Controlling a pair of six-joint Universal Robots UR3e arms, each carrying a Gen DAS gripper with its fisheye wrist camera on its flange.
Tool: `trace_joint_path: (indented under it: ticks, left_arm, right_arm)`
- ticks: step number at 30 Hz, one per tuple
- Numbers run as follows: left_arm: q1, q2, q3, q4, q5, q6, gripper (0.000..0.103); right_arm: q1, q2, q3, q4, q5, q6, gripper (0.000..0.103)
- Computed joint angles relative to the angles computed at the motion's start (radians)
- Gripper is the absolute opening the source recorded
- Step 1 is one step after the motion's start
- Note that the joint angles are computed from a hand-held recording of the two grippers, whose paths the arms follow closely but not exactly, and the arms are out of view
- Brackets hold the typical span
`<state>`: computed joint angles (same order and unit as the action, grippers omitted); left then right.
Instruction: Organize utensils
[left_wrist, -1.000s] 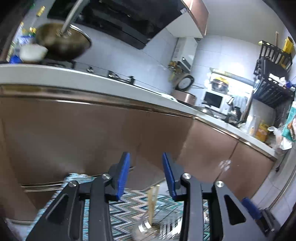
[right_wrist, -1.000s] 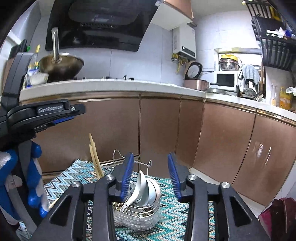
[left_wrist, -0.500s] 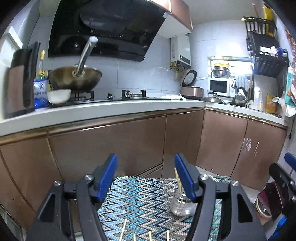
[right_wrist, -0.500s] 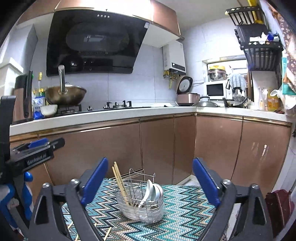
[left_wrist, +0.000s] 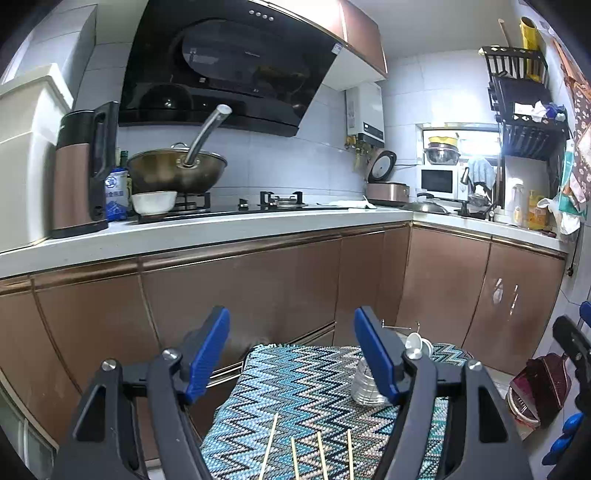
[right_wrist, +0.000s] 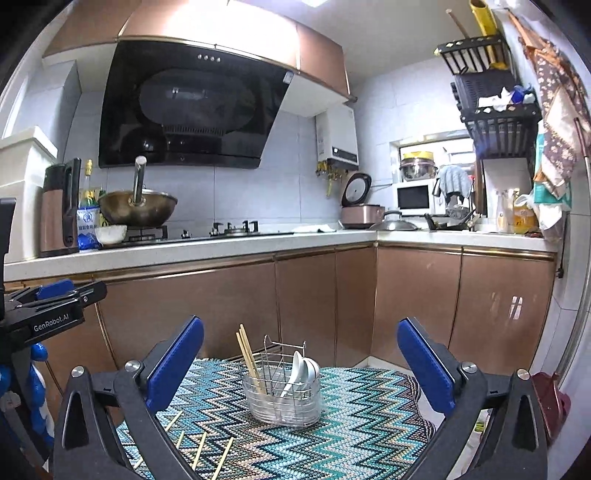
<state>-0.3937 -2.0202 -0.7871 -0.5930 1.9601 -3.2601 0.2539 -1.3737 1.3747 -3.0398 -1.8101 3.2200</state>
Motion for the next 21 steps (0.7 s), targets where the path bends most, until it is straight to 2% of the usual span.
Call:
trace_joint_path:
  ticks: [7,12,16,21]
  left_arm:
    - [0.000,0.127,-0.192,0.075,0.017,0.010,0.069]
    - [-0.009,0.199,-0.290,0.123,0.033,0.018,0.069]
    - [-0.012,0.252,-0.371,0.181,0.044,0.037,0.069]
    - [0.008,0.333,-0.468,0.214,0.008,0.034,0.069]
  right_arm:
    - [0.003,-0.094,0.099,0.011,0.039,0.036,0.103]
    - [0.039,-0.140,0.140,0.022,0.012,0.036,0.103]
    - [0.049,-0.188,0.214,-0.075,0.009,0.036,0.103]
    - [0.043,-0.249,0.252,-0.082,0.052,0.045,0.103]
